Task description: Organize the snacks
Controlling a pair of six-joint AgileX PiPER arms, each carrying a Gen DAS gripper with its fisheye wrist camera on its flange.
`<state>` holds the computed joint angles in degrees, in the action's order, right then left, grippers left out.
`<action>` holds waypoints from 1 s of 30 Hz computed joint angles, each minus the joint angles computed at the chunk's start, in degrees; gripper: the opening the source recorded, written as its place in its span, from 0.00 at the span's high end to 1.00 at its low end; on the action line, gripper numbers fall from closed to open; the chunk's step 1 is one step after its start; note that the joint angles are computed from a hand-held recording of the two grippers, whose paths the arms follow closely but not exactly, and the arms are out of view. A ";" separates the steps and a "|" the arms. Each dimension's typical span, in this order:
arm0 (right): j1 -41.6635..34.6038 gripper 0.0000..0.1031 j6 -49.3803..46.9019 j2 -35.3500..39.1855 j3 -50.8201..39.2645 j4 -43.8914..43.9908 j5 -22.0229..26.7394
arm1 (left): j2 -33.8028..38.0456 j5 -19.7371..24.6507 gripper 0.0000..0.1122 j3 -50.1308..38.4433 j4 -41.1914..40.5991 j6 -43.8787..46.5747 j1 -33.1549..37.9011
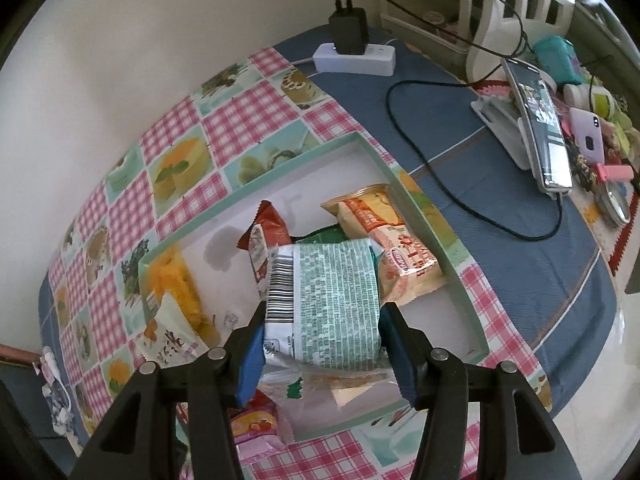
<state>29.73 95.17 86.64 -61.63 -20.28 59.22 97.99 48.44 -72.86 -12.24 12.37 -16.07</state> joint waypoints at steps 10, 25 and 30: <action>-0.05 0.31 -3.33 1.92 -2.36 0.38 0.28 | 2.80 0.51 0.28 -1.88 8.60 -12.61 3.54; 4.12 0.00 -4.90 6.57 -7.47 -3.32 3.01 | 4.86 1.61 0.19 -2.54 12.91 -16.76 5.73; 6.85 0.00 -3.99 8.29 -10.20 -4.90 4.59 | 4.38 1.00 0.19 -1.64 14.98 -16.46 7.56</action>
<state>36.58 91.18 94.93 -71.82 -25.18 63.80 102.37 49.44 -74.49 2.74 -4.09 -8.51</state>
